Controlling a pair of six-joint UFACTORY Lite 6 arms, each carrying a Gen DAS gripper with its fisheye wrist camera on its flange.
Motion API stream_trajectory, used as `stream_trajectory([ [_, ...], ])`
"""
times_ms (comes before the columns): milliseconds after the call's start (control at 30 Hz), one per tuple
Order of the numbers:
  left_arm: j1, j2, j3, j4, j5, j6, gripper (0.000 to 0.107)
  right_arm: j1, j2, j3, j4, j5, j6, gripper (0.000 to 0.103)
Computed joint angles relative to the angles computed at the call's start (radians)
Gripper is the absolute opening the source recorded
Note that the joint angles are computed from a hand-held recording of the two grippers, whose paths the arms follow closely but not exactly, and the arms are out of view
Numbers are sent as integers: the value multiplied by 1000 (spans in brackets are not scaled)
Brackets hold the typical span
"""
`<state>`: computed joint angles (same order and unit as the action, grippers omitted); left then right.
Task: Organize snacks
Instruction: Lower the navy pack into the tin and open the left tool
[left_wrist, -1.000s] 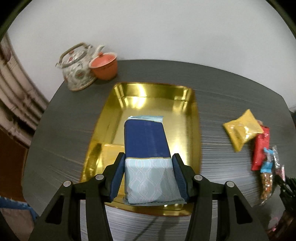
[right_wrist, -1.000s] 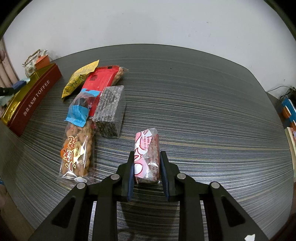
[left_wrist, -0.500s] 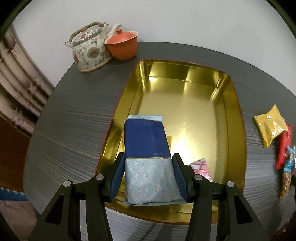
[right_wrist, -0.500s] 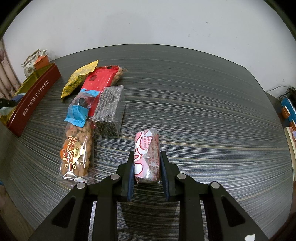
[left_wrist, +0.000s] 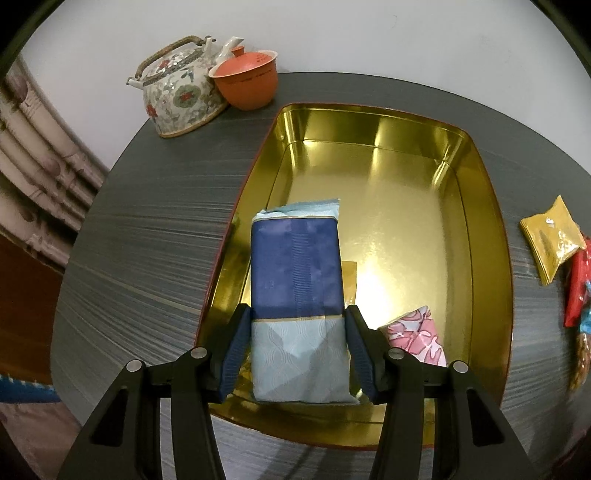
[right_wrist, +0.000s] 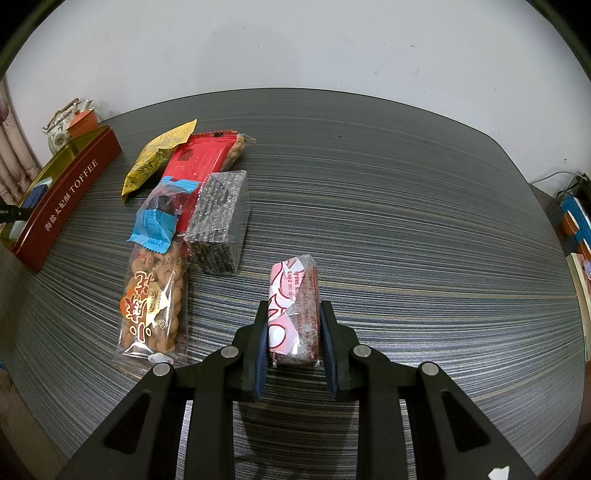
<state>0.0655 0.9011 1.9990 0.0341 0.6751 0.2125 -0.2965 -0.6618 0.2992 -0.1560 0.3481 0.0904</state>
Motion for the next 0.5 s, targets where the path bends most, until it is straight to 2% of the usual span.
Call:
stream_trajectory([
  [133, -4, -4, 4, 13, 10, 4, 62, 1, -1, -1, -1, 1, 2, 23],
  [200, -4, -28, -23, 11, -2, 11, 76, 1, -1, 0, -1, 1, 1, 23],
  [500, 15, -139, -130, -52, -39, 93, 78, -1, 1, 0, 1, -1, -3, 23],
])
